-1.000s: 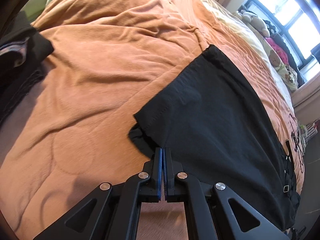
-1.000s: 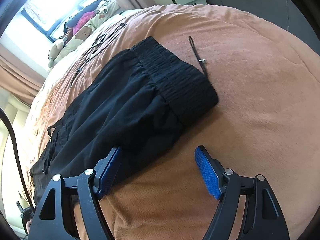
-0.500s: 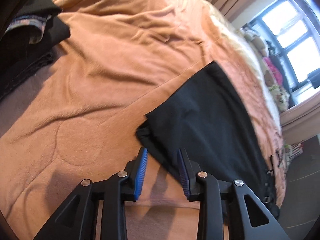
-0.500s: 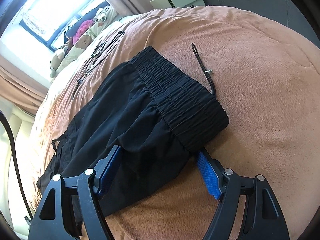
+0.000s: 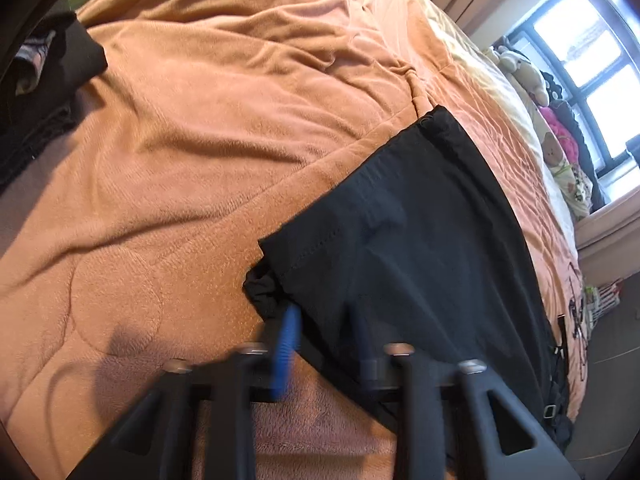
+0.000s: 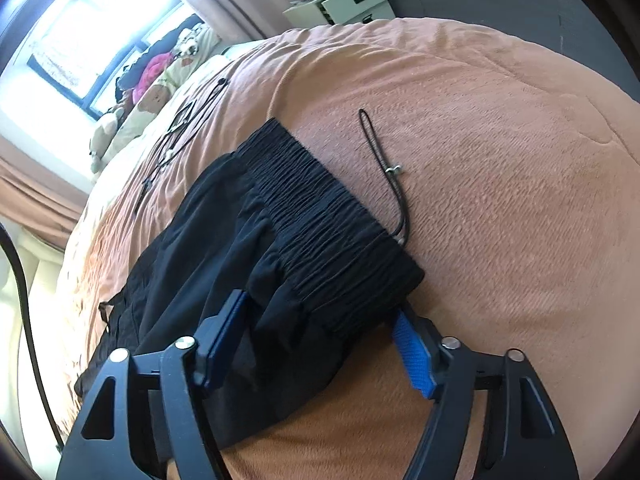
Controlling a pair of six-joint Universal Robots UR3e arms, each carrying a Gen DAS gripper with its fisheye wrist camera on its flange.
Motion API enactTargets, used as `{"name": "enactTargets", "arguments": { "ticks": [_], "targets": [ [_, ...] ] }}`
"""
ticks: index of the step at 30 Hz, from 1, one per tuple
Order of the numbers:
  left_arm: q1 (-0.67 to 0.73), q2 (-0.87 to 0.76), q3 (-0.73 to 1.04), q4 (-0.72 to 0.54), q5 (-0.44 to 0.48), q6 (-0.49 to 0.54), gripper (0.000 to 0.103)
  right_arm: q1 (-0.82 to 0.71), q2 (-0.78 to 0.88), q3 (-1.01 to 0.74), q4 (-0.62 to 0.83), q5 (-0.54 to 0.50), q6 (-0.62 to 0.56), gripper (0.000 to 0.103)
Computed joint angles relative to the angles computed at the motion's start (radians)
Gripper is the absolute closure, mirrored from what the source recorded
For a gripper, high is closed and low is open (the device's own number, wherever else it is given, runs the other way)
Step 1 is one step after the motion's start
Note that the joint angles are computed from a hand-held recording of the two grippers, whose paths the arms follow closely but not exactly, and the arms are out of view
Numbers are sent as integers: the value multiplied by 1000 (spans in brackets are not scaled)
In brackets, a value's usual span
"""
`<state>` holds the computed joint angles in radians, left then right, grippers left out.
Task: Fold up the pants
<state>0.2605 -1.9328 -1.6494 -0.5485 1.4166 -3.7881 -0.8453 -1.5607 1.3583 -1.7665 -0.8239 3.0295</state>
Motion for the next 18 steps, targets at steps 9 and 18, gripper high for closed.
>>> {"name": "enactTargets", "arguments": {
  "ticks": [9,18],
  "targets": [
    [35,83,-103,39,-38,7,102,15,31,-65,8,-30,-19,70],
    [65,103,-177,99,-129,-22,45,-50,-35,9,110,81,-108,40]
  ]
}}
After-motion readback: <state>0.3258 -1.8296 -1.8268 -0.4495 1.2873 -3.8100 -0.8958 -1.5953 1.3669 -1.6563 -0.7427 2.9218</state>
